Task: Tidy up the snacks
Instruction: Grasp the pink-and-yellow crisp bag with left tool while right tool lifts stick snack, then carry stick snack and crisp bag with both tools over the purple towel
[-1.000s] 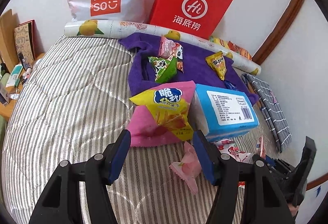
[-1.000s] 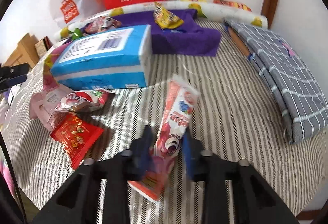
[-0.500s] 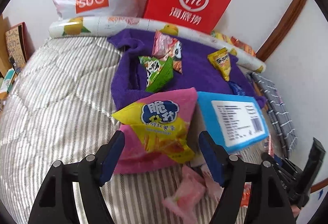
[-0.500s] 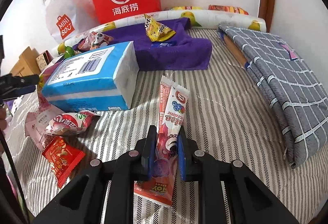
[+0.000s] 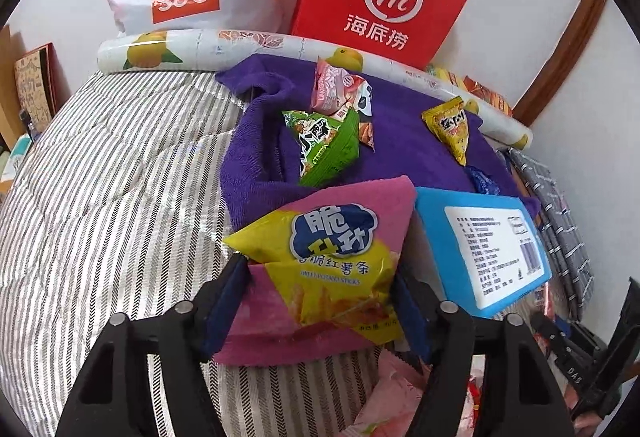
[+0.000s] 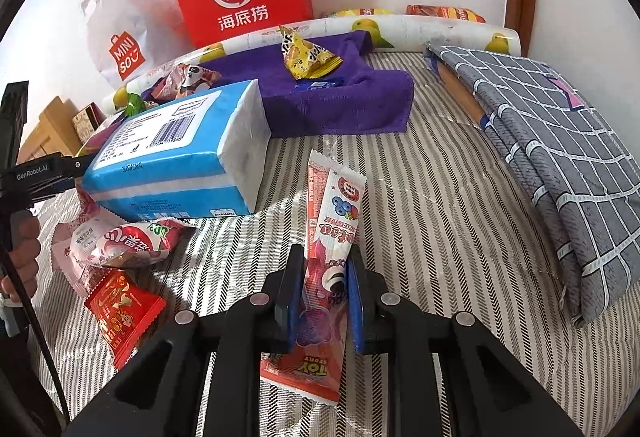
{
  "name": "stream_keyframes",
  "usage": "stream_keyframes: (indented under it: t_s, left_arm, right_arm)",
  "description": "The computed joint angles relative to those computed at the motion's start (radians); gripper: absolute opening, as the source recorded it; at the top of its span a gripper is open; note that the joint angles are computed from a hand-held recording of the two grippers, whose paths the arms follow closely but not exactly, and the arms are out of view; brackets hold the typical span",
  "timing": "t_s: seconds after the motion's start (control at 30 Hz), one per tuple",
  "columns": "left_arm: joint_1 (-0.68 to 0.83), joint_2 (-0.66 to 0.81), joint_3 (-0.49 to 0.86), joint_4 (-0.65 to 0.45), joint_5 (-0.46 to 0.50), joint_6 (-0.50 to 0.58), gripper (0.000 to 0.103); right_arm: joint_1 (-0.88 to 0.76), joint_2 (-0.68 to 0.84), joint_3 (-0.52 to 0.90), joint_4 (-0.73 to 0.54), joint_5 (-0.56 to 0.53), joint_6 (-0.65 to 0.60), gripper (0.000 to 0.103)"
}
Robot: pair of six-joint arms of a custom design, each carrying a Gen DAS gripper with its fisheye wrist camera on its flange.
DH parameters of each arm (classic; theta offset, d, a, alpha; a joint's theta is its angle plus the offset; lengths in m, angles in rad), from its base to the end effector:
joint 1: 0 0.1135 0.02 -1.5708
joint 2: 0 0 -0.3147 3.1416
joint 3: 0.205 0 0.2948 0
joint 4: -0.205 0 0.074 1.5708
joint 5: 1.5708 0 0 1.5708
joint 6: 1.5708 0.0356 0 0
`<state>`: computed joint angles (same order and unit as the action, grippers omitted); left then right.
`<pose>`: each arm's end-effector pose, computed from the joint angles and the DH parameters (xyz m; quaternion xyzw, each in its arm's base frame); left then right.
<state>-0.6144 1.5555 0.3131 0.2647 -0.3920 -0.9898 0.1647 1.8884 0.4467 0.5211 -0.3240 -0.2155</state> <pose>0.1916 -0.1185 0.0857 -0.2309 0.9109 -0.0766 0.3331 0.2745 0.0571 0.0482 -0.2273 0.9086 0.1448 0.3190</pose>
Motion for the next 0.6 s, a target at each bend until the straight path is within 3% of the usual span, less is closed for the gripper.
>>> stream_keyframes:
  t_s: [0.13,0.27,0.6]
  left_arm:
    - [0.003,-0.060,-0.046,0.030,0.025,-0.021,0.063]
    - [-0.032,-0.150,-0.074,-0.014,-0.004,-0.049,0.062]
    - [-0.198,-0.409,-0.071,-0.334,-0.141,-0.169,0.062]
  right_arm:
    - [0.000,0.000,0.000,-0.001,0.001,-0.004,0.021]
    - [-0.009,0.001,0.002,-0.004,-0.016,-0.002,0.021]
    - [0.009,-0.012,-0.019,0.026,0.020,-0.002,0.020]
